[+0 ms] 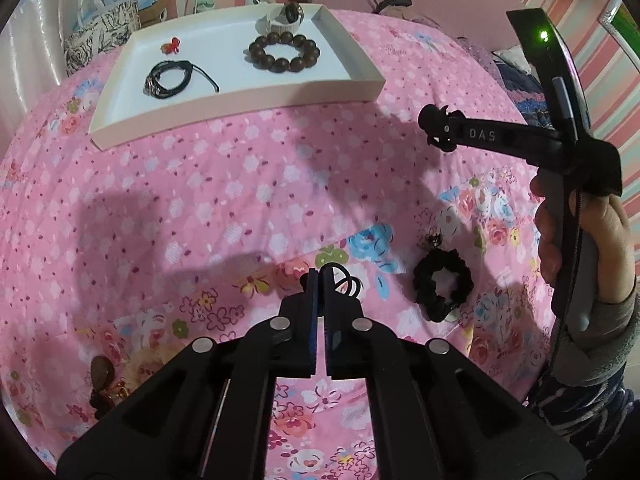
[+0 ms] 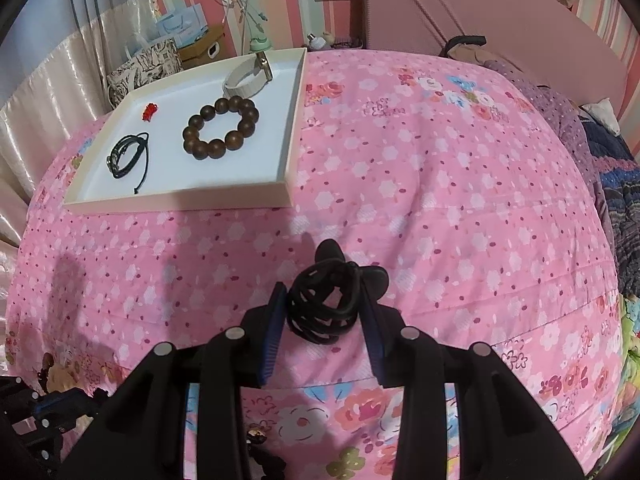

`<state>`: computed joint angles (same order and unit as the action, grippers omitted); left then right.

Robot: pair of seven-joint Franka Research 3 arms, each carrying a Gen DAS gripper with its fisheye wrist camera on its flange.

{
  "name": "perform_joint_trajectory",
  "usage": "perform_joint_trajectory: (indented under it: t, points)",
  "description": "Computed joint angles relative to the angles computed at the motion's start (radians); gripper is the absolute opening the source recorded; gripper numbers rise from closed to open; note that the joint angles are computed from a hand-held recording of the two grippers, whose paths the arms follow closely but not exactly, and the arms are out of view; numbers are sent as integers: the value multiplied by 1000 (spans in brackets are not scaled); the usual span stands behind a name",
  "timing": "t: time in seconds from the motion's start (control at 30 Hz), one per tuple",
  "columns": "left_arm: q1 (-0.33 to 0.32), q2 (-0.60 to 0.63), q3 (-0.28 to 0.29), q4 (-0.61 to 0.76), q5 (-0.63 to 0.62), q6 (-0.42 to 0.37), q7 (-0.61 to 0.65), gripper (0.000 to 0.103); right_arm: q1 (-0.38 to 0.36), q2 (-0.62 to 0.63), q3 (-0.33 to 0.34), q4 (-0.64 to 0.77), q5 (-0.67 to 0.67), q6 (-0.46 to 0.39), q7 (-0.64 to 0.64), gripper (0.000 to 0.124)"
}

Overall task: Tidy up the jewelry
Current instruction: 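Carry the small black clip in the left tool while the right tool carries the claw clip to the tray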

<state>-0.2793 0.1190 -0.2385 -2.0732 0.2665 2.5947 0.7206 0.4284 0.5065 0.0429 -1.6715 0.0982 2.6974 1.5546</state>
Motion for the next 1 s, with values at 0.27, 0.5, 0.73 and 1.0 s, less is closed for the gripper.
perform_joint_trajectory:
  t: [0.27, 0.5, 0.73, 1.0]
  points:
    - [11, -1, 15, 30, 39, -12, -6, 0, 1, -2, 8, 26, 12, 10, -4, 37]
    - [38, 8, 37, 87, 73, -18, -13, 0, 8, 14, 16, 100, 20, 4, -9, 37]
    - [70, 49, 62, 176, 112, -40, -14, 0, 35, 124, 11, 294, 15, -66, 2, 37]
    - [125, 93, 86, 250, 84, -40, 31, 0, 49, 276, 7, 527, 19, -164, 29, 37]
